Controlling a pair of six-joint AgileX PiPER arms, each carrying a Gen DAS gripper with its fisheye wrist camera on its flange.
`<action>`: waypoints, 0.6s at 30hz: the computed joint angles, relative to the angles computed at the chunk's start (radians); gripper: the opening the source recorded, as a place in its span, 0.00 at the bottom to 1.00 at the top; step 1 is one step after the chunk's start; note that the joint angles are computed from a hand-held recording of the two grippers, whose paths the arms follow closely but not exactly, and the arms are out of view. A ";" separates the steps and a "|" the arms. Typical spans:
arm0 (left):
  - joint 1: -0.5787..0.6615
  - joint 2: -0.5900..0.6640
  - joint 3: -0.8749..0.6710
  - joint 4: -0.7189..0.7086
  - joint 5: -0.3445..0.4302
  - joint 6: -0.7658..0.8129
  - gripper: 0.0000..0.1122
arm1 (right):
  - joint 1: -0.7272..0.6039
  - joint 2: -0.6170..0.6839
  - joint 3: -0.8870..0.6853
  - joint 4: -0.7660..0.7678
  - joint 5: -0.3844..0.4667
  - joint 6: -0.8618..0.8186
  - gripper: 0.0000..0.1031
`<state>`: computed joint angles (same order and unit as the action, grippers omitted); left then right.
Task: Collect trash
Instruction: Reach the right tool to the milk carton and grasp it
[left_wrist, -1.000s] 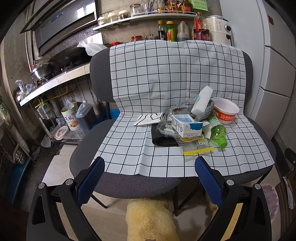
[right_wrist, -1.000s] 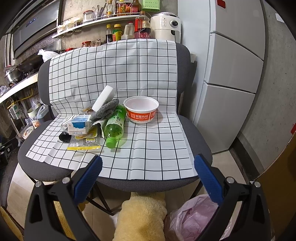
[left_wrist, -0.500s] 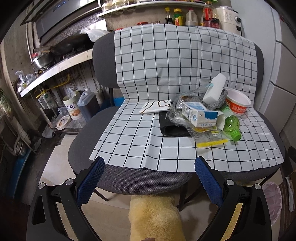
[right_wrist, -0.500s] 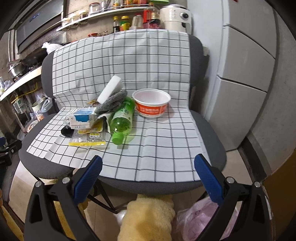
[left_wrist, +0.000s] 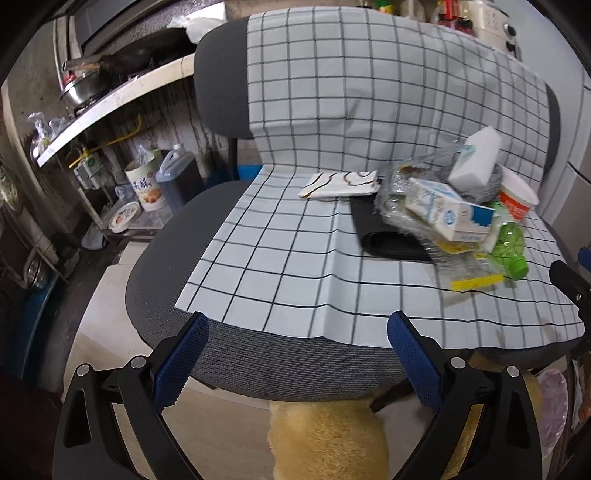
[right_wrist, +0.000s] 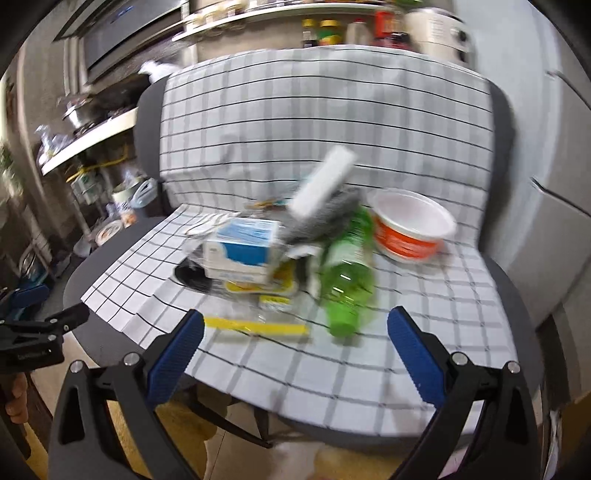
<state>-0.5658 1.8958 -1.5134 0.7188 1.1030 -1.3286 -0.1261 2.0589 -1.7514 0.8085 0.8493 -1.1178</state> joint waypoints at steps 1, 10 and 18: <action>0.011 -0.001 0.012 0.000 -0.009 -0.004 0.85 | 0.016 0.003 0.000 0.002 -0.012 -0.008 0.94; 0.099 -0.022 0.116 0.023 -0.092 -0.060 0.85 | 0.165 0.176 -0.255 -0.130 0.002 0.218 0.94; 0.130 -0.044 0.179 0.010 -0.163 -0.095 0.85 | 0.235 0.362 -0.563 -0.325 0.095 0.521 0.72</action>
<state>-0.4360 1.8518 -1.3341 0.7286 0.9398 -1.4233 0.1091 2.4212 -2.3142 0.4836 0.9447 -0.5973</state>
